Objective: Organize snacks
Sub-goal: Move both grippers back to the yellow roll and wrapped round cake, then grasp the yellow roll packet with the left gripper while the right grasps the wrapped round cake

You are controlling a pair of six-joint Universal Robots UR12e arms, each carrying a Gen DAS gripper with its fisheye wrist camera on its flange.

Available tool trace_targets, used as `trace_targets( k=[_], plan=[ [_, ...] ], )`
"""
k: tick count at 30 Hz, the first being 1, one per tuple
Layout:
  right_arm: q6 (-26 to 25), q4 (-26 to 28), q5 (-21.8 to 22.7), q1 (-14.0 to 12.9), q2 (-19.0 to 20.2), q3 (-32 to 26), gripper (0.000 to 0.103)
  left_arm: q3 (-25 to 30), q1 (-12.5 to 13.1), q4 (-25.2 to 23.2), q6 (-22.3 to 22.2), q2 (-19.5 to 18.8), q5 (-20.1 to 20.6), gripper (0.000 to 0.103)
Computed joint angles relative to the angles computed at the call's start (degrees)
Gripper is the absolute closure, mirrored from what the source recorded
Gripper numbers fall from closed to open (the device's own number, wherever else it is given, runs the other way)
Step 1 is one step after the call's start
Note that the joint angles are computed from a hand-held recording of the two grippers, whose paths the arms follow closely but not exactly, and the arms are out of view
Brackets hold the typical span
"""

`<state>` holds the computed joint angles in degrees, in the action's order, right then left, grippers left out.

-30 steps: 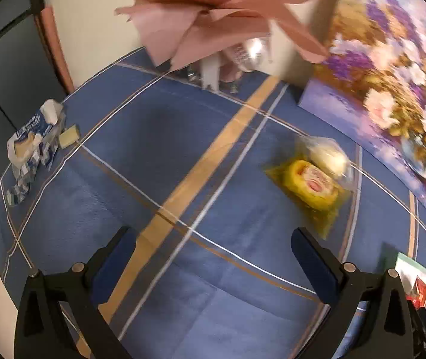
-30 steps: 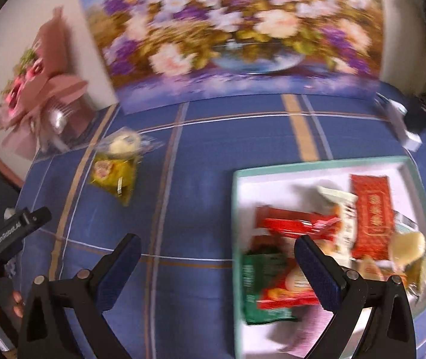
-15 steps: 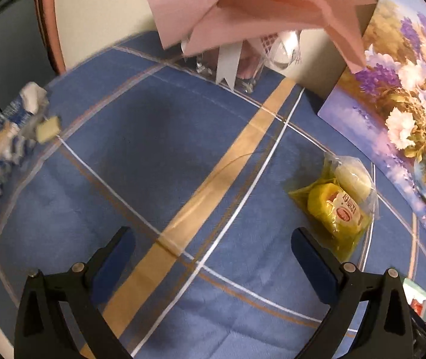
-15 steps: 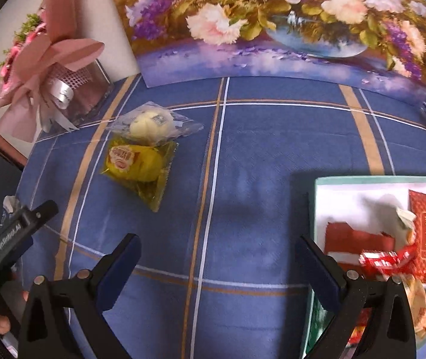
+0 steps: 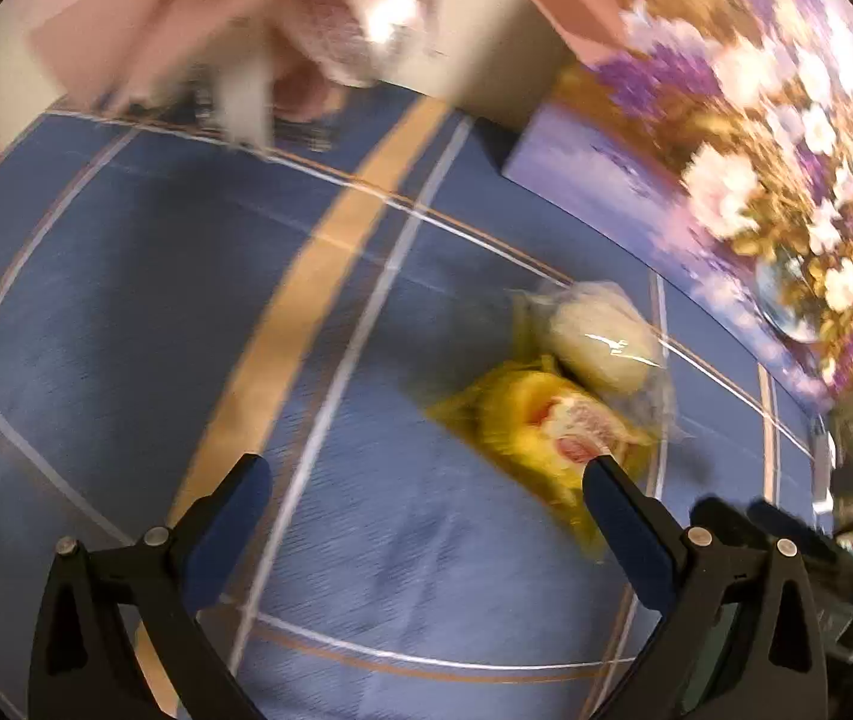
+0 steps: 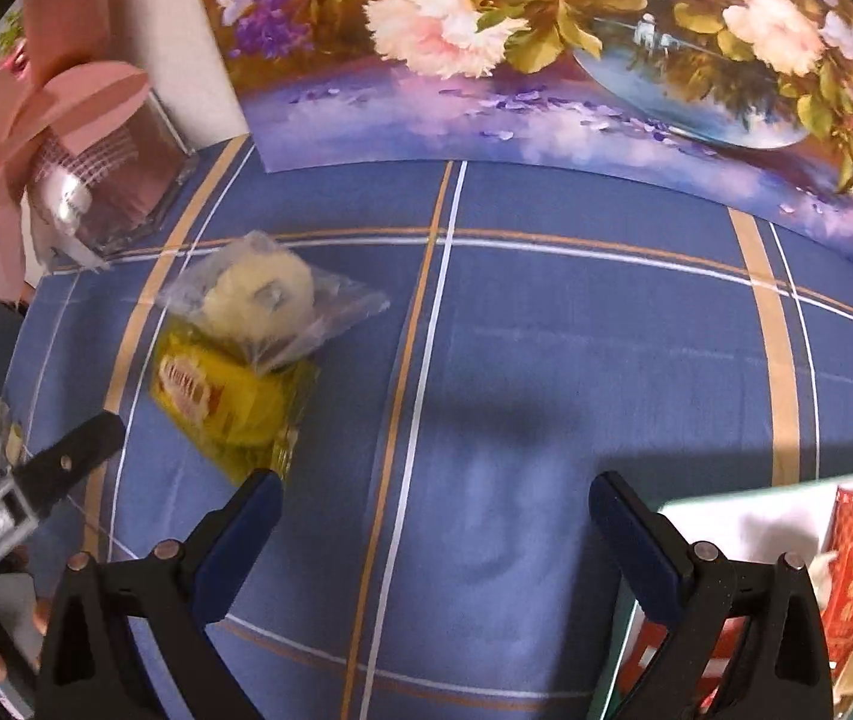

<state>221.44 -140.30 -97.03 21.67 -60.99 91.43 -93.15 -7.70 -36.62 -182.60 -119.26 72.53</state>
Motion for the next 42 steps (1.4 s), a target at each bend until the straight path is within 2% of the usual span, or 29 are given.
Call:
trace_targets(
  k=[3,7,9,14,16,19,27,36,42],
  plan=[
    [-0.6,-0.5,0.8,-1.0,0.1,-0.1,0.000,2.1,-0.7,-3.1,-1.2,-1.1,-0.4,0.000],
    [-1.8,1.2,-1.5,-1.5,0.1,-0.6,0.000,3.8,-0.8,-5.6,-5.3,-2.7,-5.3,0.000],
    [-2.2,1.1,-1.8,-1.6,-0.1,-0.4,0.000,4.5,-1.2,-6.3,-6.7,-3.4,-6.1,0.000],
    [-3.0,0.8,-1.9,-2.0,-0.4,0.3,0.000,5.4,-3.0,-5.2,-10.0,-4.3,-2.6,0.000],
    [-3.3,1.0,-2.0,-2.1,-0.5,0.5,0.000,5.7,-3.3,-5.6,-9.9,-4.4,-1.5,0.001],
    [-3.9,1.2,-1.9,-2.2,-0.5,0.6,0.000,5.7,-3.6,-5.9,-9.2,-4.2,0.2,0.009],
    [-5.4,1.7,-1.9,-2.2,-0.2,-0.4,0.000,5.0,-2.8,-5.0,-7.3,-3.8,-0.7,0.031],
    [-8.7,0.6,-0.2,-1.4,2.1,-4.4,0.000,5.0,-0.9,-4.7,-6.8,-4.1,-2.5,0.038],
    [-12.4,2.1,0.9,-0.3,5.7,-10.0,0.000,5.2,1.0,-5.3,-6.2,-4.2,-2.5,0.038]
  ],
)
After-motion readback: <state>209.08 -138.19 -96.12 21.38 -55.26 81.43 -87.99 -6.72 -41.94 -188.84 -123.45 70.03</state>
